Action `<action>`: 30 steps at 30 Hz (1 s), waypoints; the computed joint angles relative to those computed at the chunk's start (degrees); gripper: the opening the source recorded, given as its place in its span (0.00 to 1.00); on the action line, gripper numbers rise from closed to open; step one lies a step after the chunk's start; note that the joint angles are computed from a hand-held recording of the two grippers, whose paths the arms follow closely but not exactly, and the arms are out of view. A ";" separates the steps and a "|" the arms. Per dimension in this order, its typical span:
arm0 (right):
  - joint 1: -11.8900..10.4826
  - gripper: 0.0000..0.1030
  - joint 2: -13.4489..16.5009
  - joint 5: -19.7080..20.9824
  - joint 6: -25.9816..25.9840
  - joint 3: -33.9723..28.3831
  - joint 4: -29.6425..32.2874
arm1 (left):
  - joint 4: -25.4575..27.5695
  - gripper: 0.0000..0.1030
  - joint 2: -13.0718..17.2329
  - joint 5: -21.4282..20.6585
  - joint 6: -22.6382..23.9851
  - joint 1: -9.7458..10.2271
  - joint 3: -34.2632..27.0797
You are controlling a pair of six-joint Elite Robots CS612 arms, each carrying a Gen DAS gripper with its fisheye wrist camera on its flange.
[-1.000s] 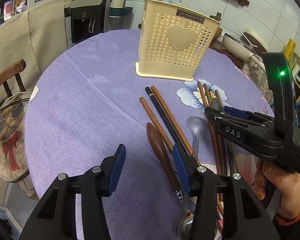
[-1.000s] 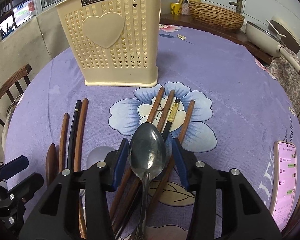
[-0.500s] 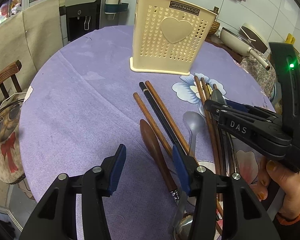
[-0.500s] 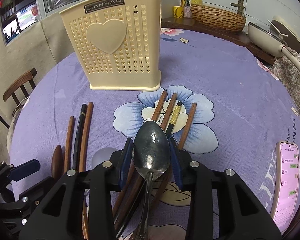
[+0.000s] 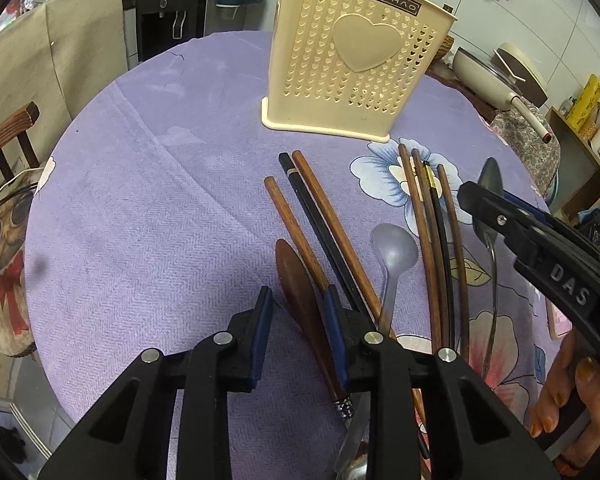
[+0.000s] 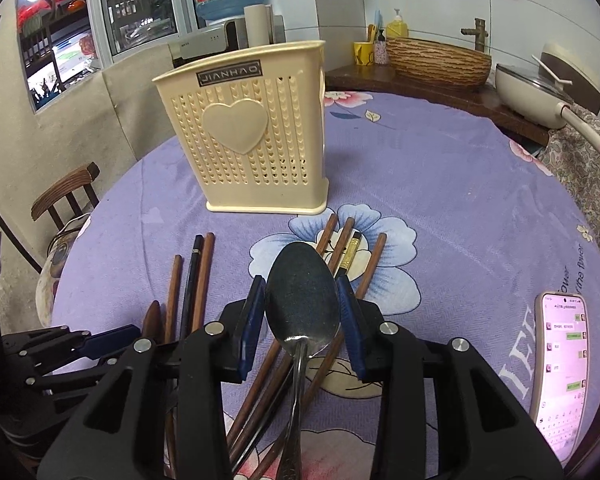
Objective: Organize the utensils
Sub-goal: 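Close the right tool on the metal spoon while the left tool grasps the wooden spoon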
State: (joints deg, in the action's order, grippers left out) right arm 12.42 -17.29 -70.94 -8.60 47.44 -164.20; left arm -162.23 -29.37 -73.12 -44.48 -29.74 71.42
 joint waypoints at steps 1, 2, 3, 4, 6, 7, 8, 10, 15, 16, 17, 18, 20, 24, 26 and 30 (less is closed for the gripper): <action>0.01 0.36 -0.21 0.02 -0.12 0.43 -0.50 | 0.77 0.22 0.09 0.31 -0.02 -0.04 -0.38; 0.02 0.36 -0.36 0.08 -0.20 0.73 -0.84 | 1.68 0.21 0.12 0.71 -0.14 -0.10 -0.68; 0.05 0.36 -0.53 0.06 -0.41 1.09 -1.28 | 2.70 0.19 0.15 1.01 -0.20 -0.17 -1.05; 0.10 0.36 -0.68 -0.09 -0.59 1.43 -1.72 | 3.22 0.19 0.19 0.97 -0.18 -0.17 -1.31; 0.15 0.36 -0.85 -0.19 -0.73 1.92 -2.36 | 4.57 0.18 0.42 1.84 0.22 -0.36 -2.05; 0.16 0.36 -0.94 -0.14 -0.77 2.13 -2.56 | 5.15 0.18 0.58 2.57 0.56 -0.50 -2.42; 0.15 0.36 -0.99 -0.05 -0.78 2.30 -2.72 | 5.42 0.18 0.66 3.23 0.85 -0.60 -2.54; 0.09 0.36 -1.13 0.36 -0.69 2.68 -3.03 | 6.26 0.17 0.93 4.60 1.29 -0.87 -3.08; -0.05 0.36 -1.44 0.75 -0.42 3.58 -3.89 | 7.25 0.16 1.39 6.60 1.42 -1.27 -3.91; -0.10 0.36 -1.51 0.83 -0.33 3.76 -4.09 | 7.26 0.16 1.42 6.67 1.33 -1.27 -3.95; -0.16 0.36 -1.57 0.91 -0.25 3.95 -4.36 | 7.18 0.16 1.43 6.61 1.22 -1.22 -3.98; -0.20 0.36 -1.62 0.99 -0.14 4.09 -4.63 | 7.00 0.15 1.45 6.44 1.10 -1.16 -4.00; -0.30 0.36 -1.72 1.23 0.17 4.40 -5.22 | 6.78 0.15 1.51 6.32 0.89 -1.12 -4.06; -0.51 0.36 -1.93 1.84 0.34 5.04 -6.48 | 4.66 0.15 1.21 6.63 0.50 -1.06 -3.31; -0.66 0.36 -2.02 2.26 0.53 5.36 -7.48 | 2.98 0.15 0.83 7.49 0.59 -1.15 -2.63; -0.97 0.36 -2.32 3.42 0.77 6.04 -9.54 | -1.50 0.15 -0.21 9.06 1.48 -1.25 -1.05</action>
State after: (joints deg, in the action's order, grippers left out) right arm 11.45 -19.62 -67.52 -7.83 53.48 -173.73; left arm -163.73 -29.58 -64.06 -43.00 -30.98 70.37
